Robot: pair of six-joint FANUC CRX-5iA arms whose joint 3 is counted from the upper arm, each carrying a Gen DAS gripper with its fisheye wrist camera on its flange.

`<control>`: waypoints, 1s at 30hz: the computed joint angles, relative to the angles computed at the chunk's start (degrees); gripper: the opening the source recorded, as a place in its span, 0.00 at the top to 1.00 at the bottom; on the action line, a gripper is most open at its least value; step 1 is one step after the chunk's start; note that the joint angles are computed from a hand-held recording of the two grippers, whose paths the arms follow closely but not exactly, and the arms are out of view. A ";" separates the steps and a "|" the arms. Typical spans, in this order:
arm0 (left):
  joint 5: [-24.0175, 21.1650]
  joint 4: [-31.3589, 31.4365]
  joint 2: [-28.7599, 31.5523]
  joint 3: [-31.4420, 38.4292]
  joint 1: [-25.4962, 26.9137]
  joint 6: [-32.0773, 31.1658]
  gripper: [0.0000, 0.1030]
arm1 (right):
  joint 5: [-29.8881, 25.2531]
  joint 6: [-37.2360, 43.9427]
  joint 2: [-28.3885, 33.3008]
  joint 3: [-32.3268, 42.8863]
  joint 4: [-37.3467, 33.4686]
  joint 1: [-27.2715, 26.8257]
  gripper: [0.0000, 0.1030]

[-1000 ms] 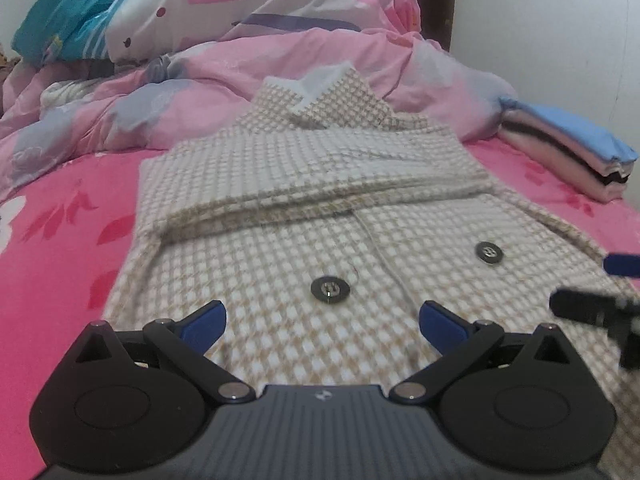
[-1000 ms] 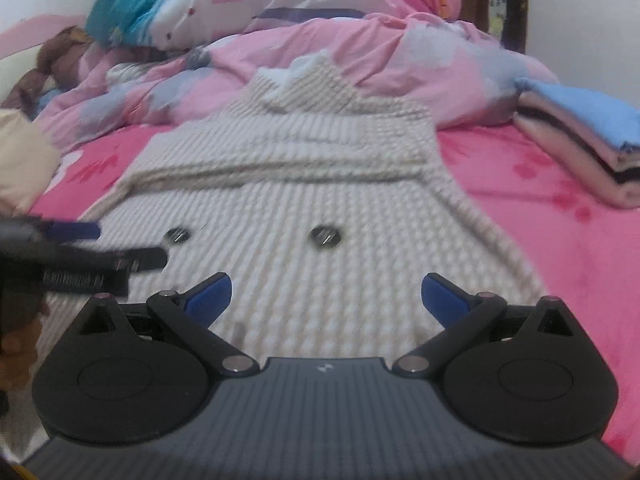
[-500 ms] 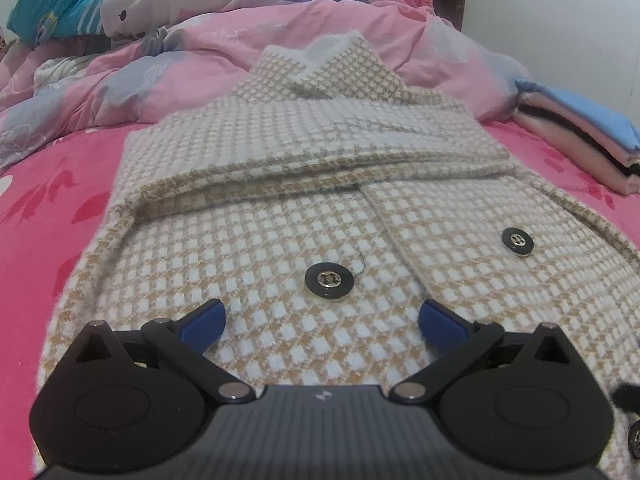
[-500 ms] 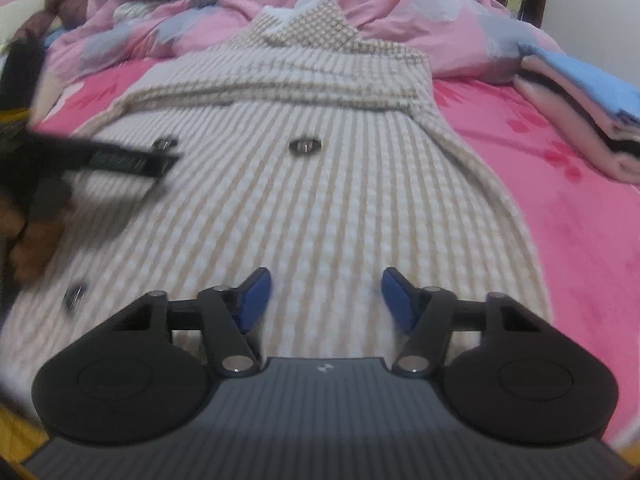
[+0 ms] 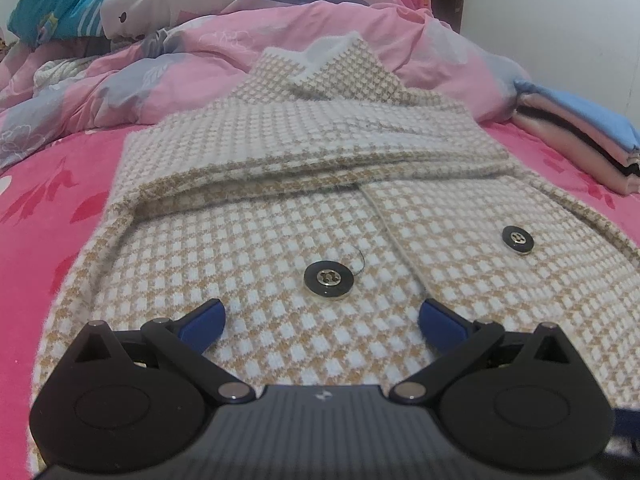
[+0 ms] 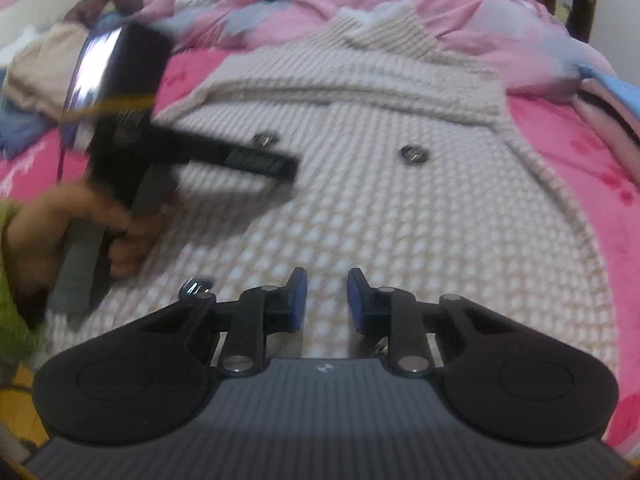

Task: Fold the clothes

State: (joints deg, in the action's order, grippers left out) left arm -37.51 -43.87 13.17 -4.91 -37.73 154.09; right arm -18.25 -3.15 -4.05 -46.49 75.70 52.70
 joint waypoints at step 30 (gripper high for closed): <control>-0.01 -2.82 0.29 -0.09 -0.87 2.67 0.00 | 6.16 -16.72 -14.21 -12.06 3.73 6.38 0.78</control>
State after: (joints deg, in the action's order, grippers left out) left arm -37.53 -46.69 13.46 -5.00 -38.61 156.76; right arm -12.09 -19.87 -18.26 -58.55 79.43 59.08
